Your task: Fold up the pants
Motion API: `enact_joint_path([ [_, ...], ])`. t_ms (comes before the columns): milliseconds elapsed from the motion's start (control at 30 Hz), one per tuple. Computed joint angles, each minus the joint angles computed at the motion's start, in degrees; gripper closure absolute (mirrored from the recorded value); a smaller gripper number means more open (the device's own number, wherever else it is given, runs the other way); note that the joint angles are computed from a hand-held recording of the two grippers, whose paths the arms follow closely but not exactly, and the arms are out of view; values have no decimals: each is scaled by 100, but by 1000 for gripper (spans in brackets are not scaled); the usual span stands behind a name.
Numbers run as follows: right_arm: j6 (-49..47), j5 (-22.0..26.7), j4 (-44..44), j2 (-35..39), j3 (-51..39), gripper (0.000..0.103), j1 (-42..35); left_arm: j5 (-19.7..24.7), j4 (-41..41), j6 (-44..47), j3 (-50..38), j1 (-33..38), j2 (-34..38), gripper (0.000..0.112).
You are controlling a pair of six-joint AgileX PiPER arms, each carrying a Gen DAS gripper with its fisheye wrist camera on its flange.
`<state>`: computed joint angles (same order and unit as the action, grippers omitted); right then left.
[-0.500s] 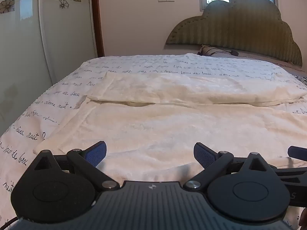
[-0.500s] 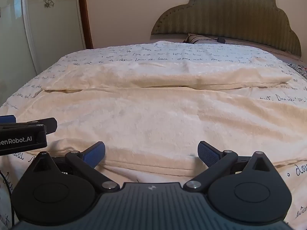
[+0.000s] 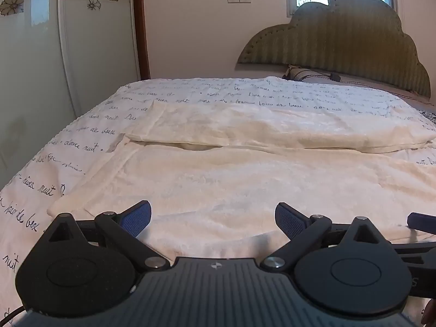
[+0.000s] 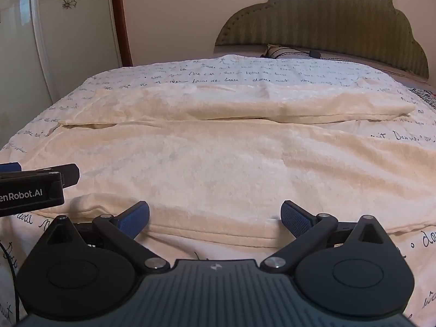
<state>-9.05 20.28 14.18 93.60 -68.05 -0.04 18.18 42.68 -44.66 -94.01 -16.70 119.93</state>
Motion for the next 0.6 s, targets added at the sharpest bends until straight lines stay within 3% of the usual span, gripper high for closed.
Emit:
enact_joint_path([
  [600,-21,-23,-9,41,46,0,13,148,296,-332,-76,-10,61,13],
])
